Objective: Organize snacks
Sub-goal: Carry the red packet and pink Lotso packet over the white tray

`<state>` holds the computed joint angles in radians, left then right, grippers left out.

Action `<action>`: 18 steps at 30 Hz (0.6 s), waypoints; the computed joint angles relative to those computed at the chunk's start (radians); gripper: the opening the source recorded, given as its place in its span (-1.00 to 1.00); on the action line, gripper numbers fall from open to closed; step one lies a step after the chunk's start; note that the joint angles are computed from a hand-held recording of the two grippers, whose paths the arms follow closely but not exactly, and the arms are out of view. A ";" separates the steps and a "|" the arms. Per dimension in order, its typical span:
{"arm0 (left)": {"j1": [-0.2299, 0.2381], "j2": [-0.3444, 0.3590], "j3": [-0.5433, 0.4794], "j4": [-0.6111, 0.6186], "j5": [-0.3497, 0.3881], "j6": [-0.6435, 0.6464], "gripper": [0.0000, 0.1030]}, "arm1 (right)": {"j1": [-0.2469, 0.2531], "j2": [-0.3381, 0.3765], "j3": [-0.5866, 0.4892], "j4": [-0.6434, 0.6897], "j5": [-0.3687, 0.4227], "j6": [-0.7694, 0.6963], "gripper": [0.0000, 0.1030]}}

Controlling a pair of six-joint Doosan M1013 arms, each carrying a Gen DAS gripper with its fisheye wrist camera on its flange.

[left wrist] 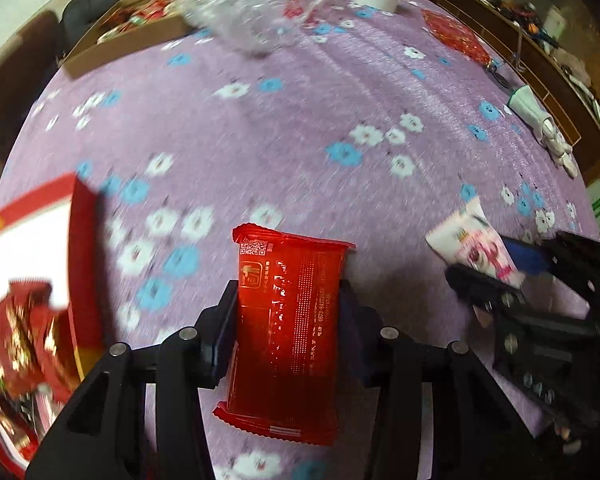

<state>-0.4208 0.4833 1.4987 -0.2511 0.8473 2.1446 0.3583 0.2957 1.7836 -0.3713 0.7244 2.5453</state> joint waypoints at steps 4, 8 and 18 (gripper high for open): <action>0.028 -0.001 0.000 -0.017 0.024 -0.014 -0.14 | -0.001 0.016 -0.023 0.032 -0.010 -0.042 -0.28; 0.054 0.005 -0.014 -0.018 0.036 -0.068 -0.14 | 0.002 0.035 -0.050 0.061 -0.014 -0.106 -0.28; 0.077 -0.030 0.012 -0.007 -0.030 -0.094 -0.14 | 0.019 0.065 -0.093 0.089 -0.036 -0.198 -0.28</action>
<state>-0.3440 0.4536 1.5104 -0.2578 0.8172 2.0503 0.3773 0.3608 1.6902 -0.2826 0.6884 2.3477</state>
